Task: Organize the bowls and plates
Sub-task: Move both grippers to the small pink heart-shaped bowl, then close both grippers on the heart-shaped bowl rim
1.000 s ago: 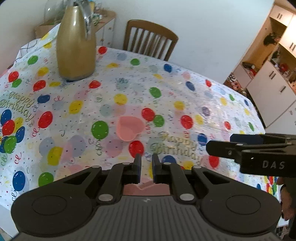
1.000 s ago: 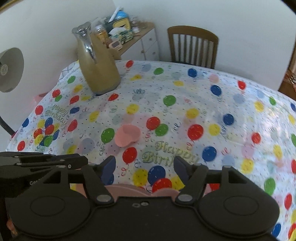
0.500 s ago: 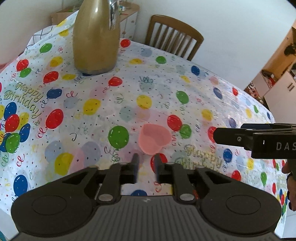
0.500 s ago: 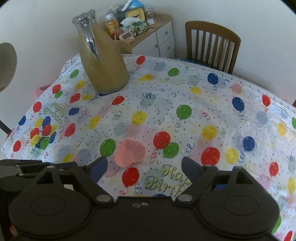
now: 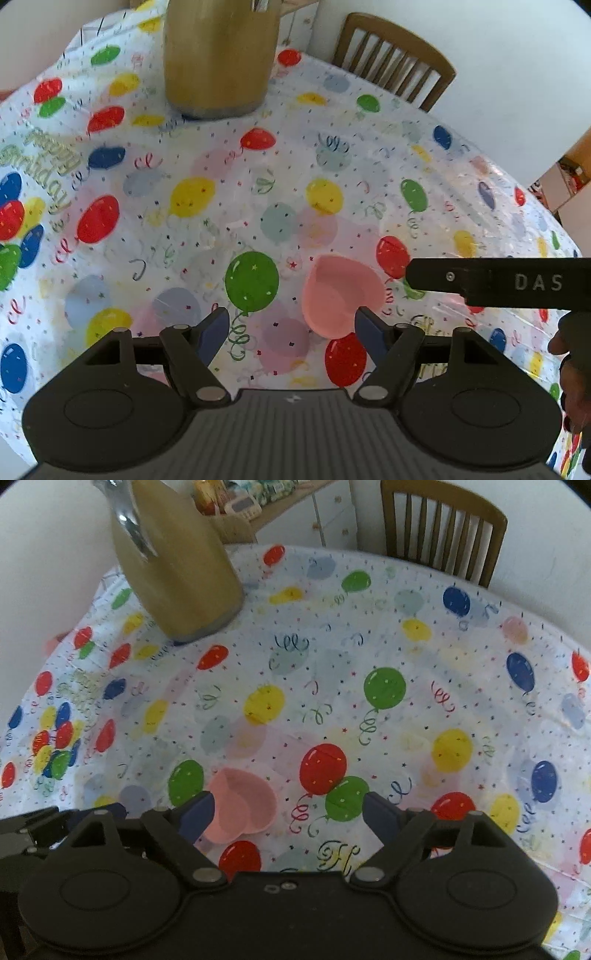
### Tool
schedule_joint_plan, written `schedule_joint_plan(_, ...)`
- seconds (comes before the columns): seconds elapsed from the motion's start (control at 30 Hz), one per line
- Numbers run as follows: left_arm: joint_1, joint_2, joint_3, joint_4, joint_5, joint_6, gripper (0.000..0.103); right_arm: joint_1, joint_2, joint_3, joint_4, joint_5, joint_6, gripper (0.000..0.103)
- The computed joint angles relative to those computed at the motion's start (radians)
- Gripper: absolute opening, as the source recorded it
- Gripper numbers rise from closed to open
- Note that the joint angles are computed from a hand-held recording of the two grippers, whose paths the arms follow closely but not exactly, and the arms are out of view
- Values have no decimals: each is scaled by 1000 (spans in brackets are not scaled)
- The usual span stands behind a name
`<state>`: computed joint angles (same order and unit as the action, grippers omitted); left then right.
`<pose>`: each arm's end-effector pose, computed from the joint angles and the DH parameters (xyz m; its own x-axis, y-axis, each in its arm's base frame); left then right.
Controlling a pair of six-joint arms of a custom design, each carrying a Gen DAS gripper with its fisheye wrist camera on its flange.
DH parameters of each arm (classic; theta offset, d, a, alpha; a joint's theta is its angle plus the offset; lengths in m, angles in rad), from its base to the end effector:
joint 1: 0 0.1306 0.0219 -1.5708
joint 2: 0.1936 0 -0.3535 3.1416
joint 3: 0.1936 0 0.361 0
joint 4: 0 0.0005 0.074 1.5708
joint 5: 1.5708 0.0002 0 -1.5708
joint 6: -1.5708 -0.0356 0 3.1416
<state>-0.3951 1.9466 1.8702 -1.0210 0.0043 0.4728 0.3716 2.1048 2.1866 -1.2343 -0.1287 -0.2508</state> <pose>0.5740 -0.2401 0.3031 -0.9074 -0.1149 -0.4041 -0.0298 0.9770 -0.2110 0.6144 0.2438 0.3241 -0.9262 -0.0968 -0.3644 -0.1846 0.9591 0.2144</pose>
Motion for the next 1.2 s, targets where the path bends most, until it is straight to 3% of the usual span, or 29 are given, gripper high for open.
schedule_joint_plan(0.13, 0, 38, 28, -12, -14, 9, 74, 1, 50, 41, -21, 2, 3, 82)
schedule_joint_plan(0.3, 2, 65, 41, -9, -14, 13, 74, -4, 87, 64, -24, -31, -9, 68)
schedule_joint_plan(0.37, 1, 73, 45, -10, -16, 9, 74, -3, 97, 71, -26, -38, -14, 58)
schedule_joint_plan(0.57, -3, 88, 58, -2, -32, 4, 72, 3, 110, 76, -26, -67, -2, 44)
schedule_joint_plan(0.7, 0, 93, 60, 17, -11, 1, 59, 5, 114, 79, -26, -73, -1, 37)
schedule_joint_plan(0.87, 3, 99, 57, 25, 8, 18, 32, 5, 121, 83, -27, -87, -10, 18)
schedule_joint_plan(1.03, 5, 97, 46, 43, 30, 21, 16, 11, 110, 60, -11, -88, -3, 5)
schedule_joint_plan(1.2, 0, 91, 35, 53, 42, 12, 11, 14, 91, 30, 10, -78, -7, 1)
